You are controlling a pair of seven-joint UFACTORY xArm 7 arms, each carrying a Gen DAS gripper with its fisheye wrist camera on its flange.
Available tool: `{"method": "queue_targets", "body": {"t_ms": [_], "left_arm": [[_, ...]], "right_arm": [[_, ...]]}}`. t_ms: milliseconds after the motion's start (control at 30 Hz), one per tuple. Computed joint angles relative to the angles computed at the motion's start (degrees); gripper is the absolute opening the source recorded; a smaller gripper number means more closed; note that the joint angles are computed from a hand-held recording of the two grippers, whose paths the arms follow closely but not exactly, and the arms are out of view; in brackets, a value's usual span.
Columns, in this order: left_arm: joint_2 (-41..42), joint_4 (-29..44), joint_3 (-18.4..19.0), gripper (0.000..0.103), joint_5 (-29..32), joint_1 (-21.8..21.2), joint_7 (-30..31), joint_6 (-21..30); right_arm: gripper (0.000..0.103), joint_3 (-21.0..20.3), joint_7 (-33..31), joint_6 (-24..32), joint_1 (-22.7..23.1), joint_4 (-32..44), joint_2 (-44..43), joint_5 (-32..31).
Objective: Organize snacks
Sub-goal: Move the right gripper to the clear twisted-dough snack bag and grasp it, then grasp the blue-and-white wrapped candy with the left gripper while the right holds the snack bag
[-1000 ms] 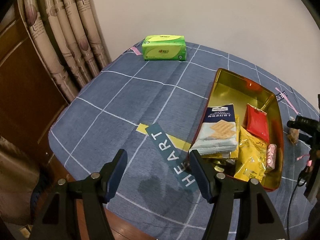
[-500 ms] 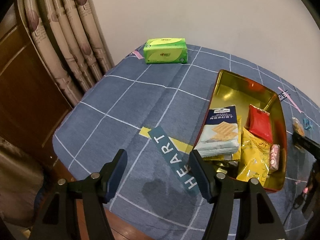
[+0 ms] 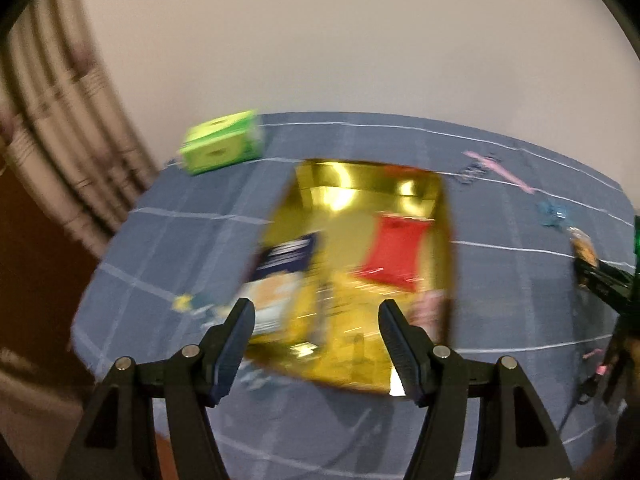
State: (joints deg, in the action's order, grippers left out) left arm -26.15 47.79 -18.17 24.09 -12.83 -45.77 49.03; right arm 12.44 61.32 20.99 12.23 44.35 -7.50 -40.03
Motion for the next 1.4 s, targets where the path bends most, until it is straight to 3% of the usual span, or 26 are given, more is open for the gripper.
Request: {"method": "queue_targets", "body": {"t_ms": [200,367,533,1033,1400], "left_arm": [[16.2,12.5,-2.5,0.066,4.1,-3.2,-1.3,-4.5],[28.7,22.9,-1.7,0.066,8.3,-8.3,-0.9,-6.3],[38.8,32.7,0.8,0.066,8.0,-13.2,1.0,-6.0],[53.8,48.7,8.2,0.068,-1.7,-22.0,9.3,-9.3],[65.5,64.8,12.7,0.069,-8.5,-26.1,13.9,-2.4]], "right_arm": [[0.040,-2.1,-3.1,-3.8,-4.3,-4.3,-3.1,-1.8],[0.039,-1.8,-4.1,-5.3,-8.4,-4.9,-3.1,-4.3],[0.039,-3.0,-7.9,-7.3,-10.4,-5.4,-2.8,-2.4],[0.039,-2.7,-14.3,-10.1,-13.0,-6.7,-3.1,2.8],[0.040,-2.5,-16.2,-10.9,-13.7,-7.4,-3.4,4.6]]}}
